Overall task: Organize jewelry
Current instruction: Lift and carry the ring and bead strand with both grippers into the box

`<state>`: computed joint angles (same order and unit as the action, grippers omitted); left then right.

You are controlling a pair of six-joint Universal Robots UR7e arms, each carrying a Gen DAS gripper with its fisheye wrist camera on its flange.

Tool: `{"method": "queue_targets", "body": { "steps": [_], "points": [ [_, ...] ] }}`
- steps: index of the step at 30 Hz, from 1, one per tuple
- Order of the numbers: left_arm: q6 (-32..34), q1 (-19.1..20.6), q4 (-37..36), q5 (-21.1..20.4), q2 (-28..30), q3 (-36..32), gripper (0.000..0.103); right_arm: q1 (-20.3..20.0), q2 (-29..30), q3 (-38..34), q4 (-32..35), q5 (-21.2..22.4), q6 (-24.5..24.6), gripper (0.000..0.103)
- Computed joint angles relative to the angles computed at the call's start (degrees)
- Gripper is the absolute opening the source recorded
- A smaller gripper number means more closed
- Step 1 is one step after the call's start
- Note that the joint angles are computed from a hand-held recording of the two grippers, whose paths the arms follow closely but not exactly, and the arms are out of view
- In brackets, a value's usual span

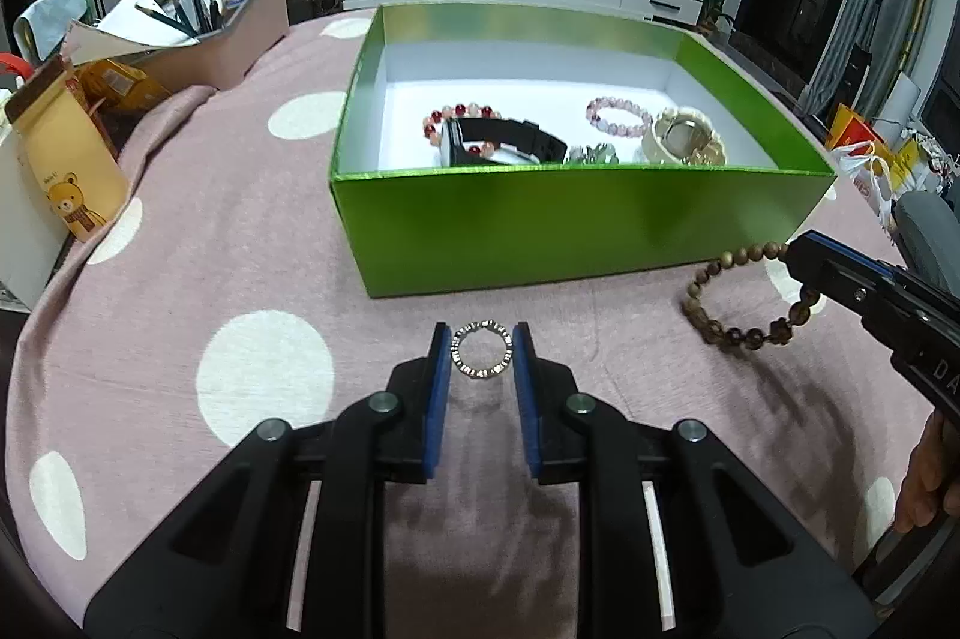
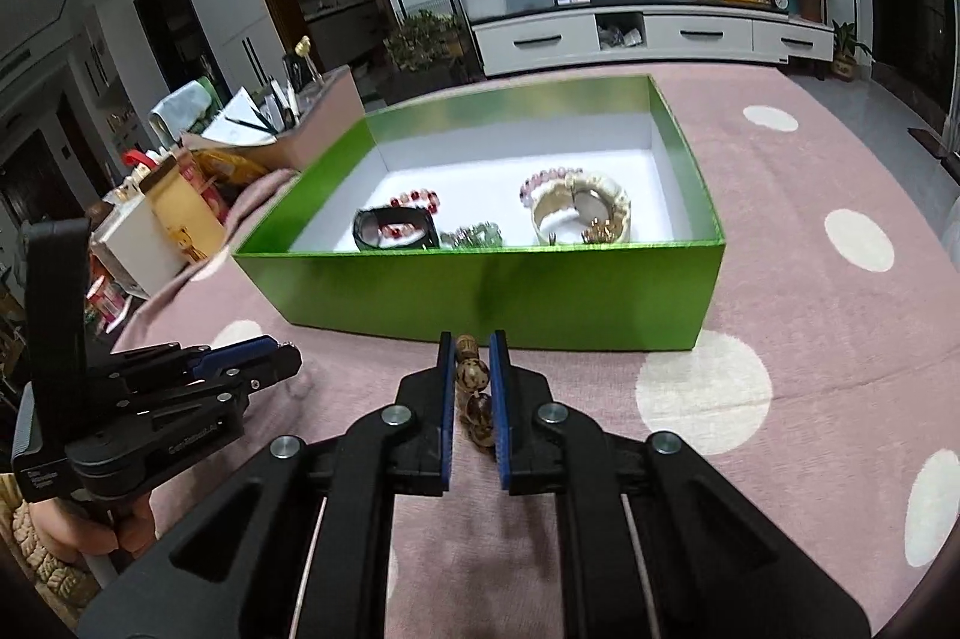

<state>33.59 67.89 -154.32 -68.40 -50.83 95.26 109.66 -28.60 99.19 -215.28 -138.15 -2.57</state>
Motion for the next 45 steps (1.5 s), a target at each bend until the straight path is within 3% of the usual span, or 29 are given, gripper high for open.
{"method": "queue_targets", "body": {
  "steps": [45],
  "points": [
    [-1.8,-4.6,-2.4,-2.2,-10.2,6.3,0.02,7.7,-0.9,0.7,-11.8,-4.6,-8.6,0.011]
  ]
}}
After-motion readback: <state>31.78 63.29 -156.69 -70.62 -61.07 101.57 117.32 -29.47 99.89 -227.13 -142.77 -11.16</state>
